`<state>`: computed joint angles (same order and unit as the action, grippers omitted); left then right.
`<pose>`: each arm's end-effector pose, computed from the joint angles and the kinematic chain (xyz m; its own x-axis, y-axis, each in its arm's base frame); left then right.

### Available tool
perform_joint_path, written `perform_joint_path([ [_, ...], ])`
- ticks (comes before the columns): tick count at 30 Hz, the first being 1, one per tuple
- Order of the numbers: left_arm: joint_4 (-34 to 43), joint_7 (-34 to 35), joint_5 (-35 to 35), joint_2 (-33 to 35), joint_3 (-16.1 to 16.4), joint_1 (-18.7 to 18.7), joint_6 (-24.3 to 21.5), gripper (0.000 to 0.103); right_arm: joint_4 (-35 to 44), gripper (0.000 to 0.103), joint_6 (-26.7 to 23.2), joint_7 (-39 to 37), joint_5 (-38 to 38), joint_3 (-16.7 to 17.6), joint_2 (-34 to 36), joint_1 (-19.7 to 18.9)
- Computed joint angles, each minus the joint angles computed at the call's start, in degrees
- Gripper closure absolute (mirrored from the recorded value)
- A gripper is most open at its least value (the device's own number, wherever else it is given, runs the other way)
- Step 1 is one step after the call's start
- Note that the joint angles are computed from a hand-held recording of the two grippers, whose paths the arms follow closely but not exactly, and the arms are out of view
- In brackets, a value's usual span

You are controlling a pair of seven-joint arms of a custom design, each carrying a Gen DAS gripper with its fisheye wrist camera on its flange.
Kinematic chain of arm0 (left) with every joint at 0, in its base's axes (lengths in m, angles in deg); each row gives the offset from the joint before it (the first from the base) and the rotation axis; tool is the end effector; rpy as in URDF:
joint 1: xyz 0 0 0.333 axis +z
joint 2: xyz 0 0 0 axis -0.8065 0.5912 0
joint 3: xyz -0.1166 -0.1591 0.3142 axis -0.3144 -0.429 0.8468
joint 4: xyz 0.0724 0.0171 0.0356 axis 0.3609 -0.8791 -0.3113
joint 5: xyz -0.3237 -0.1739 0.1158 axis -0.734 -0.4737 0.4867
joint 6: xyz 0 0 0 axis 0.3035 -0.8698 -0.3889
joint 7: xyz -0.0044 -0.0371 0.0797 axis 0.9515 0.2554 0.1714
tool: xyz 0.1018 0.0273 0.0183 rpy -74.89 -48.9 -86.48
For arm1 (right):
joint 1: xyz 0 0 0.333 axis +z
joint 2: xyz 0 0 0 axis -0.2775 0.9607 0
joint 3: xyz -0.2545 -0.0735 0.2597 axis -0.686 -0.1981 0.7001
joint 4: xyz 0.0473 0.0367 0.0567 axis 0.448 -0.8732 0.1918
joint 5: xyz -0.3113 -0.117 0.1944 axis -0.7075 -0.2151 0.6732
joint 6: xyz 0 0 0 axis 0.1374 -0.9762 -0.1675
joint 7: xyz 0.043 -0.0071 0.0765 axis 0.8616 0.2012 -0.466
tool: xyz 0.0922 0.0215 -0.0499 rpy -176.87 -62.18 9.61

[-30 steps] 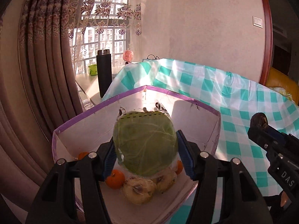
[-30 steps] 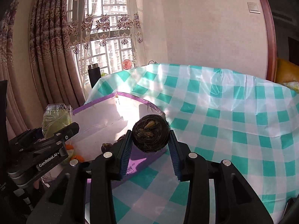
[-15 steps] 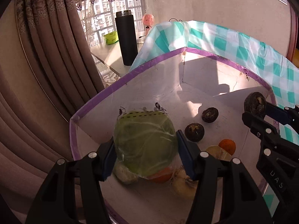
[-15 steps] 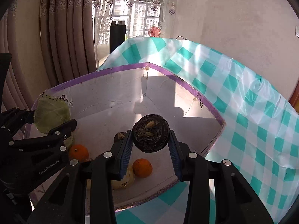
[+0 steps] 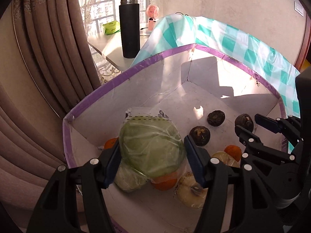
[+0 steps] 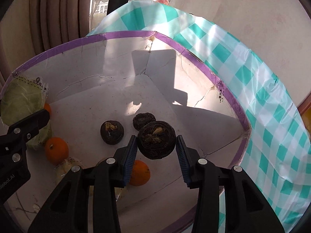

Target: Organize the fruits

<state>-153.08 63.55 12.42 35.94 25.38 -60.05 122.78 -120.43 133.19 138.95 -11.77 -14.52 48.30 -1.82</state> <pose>0.5728 -0.1768 0.5281 -0.2309 -0.9727 0.0230 -0.7394 0.1600 -0.6540 0.5660 0.1673 0.5179 0.0076 -0.9708 0.2398 -0.8074 -0.1475 -0.5712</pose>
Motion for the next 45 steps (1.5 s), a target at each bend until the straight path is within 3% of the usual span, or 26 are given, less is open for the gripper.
perform_joint_path([
  [3, -0.82, 0.19, -0.41, -0.4, -0.06, 0.13, 2.25, 0.016, -0.44, 0.032, 0.3, 1.29, -0.94, 0.15, -0.5, 0.19],
  [4, -0.99, 0.22, -0.67, -0.51, -0.08, 0.16, 2.62, 0.014, -0.71, 0.024, 0.64, 1.56, -1.28, 0.25, -0.63, 0.22],
  [7, -0.82, -0.25, -0.62, -0.22, 0.01, 0.12, 2.21, 0.009, -1.32, 0.017, 0.55, 2.62, -2.71, 0.75, -0.74, 0.63],
  [10, -0.69, 1.27, -2.08, 0.31, -0.44, 0.34, 1.4, 0.008, -1.47, 0.017, -0.92, 5.17, -6.78, 1.13, -0.63, 1.36],
  [20, 0.16, 11.64, -12.65, 0.88, -2.02, 1.43, -1.1, 0.008, -2.53, 0.017, -1.11, 4.0, -6.39, 1.44, -1.1, 1.21],
  [24, 0.27, 11.63, -11.62, 0.87, -1.51, 0.95, -1.9, 0.008, -2.18, 0.017, -1.14, 1.49, -2.71, 1.43, -1.09, 0.97],
  [34, 0.31, 13.82, -11.69, 0.87, -1.25, 0.82, -2.92, 0.009, 3.74, 0.016, -9.54, -12.67, 13.62, 1.33, 2.21, 1.55],
  [45, 0.46, 14.52, -11.8, 1.01, -1.25, 0.89, -3.05, 0.009, 3.42, 0.016, -9.6, -14.11, 15.03, 0.62, 1.87, 2.27],
])
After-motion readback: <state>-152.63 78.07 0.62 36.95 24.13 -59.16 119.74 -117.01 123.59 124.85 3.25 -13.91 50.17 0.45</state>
